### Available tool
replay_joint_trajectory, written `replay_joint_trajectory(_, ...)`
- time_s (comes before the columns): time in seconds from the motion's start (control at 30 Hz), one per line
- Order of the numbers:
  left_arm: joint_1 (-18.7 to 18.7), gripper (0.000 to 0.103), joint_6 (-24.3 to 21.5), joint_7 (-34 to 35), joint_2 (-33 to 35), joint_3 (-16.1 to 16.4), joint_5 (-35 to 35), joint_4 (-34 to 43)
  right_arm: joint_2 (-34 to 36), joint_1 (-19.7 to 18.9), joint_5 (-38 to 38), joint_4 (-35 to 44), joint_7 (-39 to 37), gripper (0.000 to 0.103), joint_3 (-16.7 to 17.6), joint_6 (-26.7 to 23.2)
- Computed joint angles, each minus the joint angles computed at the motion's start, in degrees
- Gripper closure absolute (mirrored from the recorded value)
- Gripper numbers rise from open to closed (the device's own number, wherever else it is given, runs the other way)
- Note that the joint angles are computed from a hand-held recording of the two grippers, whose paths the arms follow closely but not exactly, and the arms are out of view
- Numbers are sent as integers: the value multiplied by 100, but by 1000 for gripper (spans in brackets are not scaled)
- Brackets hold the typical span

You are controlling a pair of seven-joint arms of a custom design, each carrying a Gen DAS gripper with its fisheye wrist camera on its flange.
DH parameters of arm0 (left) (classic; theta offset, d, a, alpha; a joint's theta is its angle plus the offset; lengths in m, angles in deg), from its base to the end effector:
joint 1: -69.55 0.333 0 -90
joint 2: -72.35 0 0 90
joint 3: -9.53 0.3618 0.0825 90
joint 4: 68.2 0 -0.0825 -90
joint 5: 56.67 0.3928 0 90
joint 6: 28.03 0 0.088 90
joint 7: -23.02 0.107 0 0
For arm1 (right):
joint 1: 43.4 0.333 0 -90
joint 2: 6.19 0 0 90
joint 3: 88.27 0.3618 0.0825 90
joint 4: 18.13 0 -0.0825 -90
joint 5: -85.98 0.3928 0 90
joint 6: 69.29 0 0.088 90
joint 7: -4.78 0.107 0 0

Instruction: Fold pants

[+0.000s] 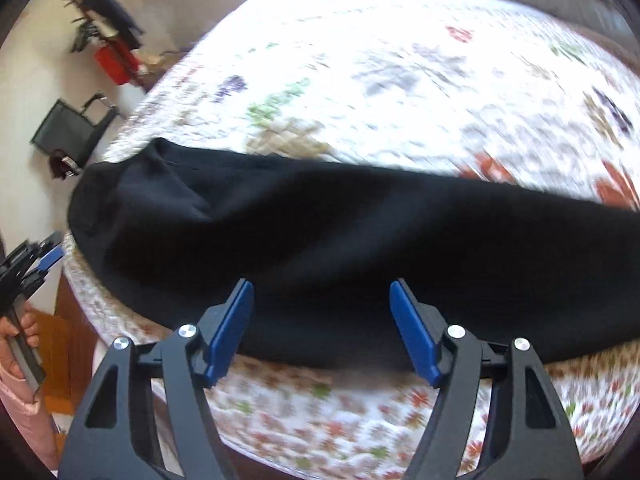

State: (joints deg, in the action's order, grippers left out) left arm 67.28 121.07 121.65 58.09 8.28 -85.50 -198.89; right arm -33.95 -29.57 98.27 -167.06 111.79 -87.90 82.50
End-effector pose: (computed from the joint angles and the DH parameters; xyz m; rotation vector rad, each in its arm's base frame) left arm 0.5096 -0.0223 0.5582 -2.1401 1.8471 -0.9486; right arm 0.4019 0.0960 0.5111 -1.6355 2.0219 -0.1785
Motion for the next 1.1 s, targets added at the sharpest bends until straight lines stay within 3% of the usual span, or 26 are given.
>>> replay_joint_trajectory(0.2, 31, 52, -56, -256, 651, -223, 401, 541, 797, 574, 955, 671, -838, 38, -398, 268)
replay_joint_trajectory(0.33, 318, 42, 15, -1167, 1266, -476, 1947, 886, 1382, 675, 1629, 1170, -1477, 38, -445, 281)
replay_joint_trajectory(0.43, 298, 34, 123, -298, 1329, -382, 1260, 812, 1798, 676, 2121, 1597, -2116, 39, -397, 206)
replay_joint_trajectory(0.53, 316, 33, 227, 28, 1205, -364, 754, 709, 2224, 646, 2626, 2073, -2856, 41, -309, -22)
replay_joint_trajectory(0.6, 328, 32, 403, 6, 1142, -344, 677, 609, 2502, 560, 2621, 2398, -3180, 44, -171, -270)
replay_joint_trajectory(0.73, 342, 33, 659, 140, 1079, -296, 543, 469, 2953, 310, 2033, 2843, -3083, 46, 131, -621)
replay_joint_trajectory(0.87, 388, 32, 748, -277, 1095, -326, 1016, 470, 3035, 156, 2011, 2887, -3234, 46, 297, -685)
replay_joint_trajectory(0.97, 376, 25, 769, -276, 1166, -328, 1121, 506, 3006, 129, 1971, 2881, -3449, 50, 364, -769)
replay_joint_trajectory(1.03, 375, 22, 842, -345, 1225, -349, 1294, 480, 3009, 148, 1911, 2856, -3554, 54, 402, -756)
replay_joint_trajectory(1.1, 373, 20, 915, -405, 1248, -364, 1419, 459, 3030, 152, 1970, 2875, -3735, 69, 425, -803)
